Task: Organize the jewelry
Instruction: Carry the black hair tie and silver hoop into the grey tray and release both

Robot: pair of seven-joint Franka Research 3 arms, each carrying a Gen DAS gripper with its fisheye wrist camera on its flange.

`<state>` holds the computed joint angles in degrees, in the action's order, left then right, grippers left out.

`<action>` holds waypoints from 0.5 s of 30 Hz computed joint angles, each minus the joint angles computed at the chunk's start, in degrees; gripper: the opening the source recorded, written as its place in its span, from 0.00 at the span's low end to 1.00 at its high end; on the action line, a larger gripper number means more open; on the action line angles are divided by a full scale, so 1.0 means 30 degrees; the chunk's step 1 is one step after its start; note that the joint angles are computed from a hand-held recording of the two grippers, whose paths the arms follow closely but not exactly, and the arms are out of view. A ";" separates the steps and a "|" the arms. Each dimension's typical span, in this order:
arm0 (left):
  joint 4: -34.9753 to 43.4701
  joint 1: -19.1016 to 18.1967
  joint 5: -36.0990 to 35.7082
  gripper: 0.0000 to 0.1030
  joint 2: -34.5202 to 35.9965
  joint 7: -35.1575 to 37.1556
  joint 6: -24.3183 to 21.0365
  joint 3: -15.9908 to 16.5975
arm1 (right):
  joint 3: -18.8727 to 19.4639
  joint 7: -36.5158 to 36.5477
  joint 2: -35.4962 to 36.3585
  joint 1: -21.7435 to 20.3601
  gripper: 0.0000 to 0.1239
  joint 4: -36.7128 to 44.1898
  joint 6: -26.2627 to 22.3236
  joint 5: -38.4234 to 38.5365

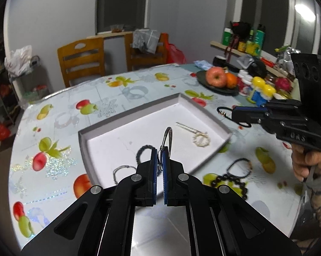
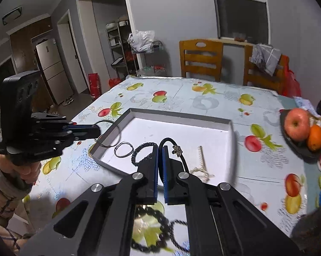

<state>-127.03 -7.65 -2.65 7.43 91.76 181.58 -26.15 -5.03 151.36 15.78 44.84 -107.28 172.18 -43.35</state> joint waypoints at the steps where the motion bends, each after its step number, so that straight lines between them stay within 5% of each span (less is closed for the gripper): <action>1: 0.0184 -0.0125 0.0117 0.05 0.0253 -0.0157 -0.0079 0.0191 | 0.0403 -0.0614 0.0433 -0.0383 0.03 0.0346 0.0143 0.0684; 9: 0.1896 -0.1947 0.3293 0.05 0.2265 -0.3313 -0.0817 0.2938 | 0.3198 -0.5875 0.3094 -0.2897 0.03 0.2270 0.0875 0.6696; 15: 0.3231 -0.2574 0.5069 0.05 0.3514 -0.5135 -0.1455 0.4079 | 0.2305 -0.7163 0.4643 -0.2079 0.03 0.4042 -0.0437 0.8177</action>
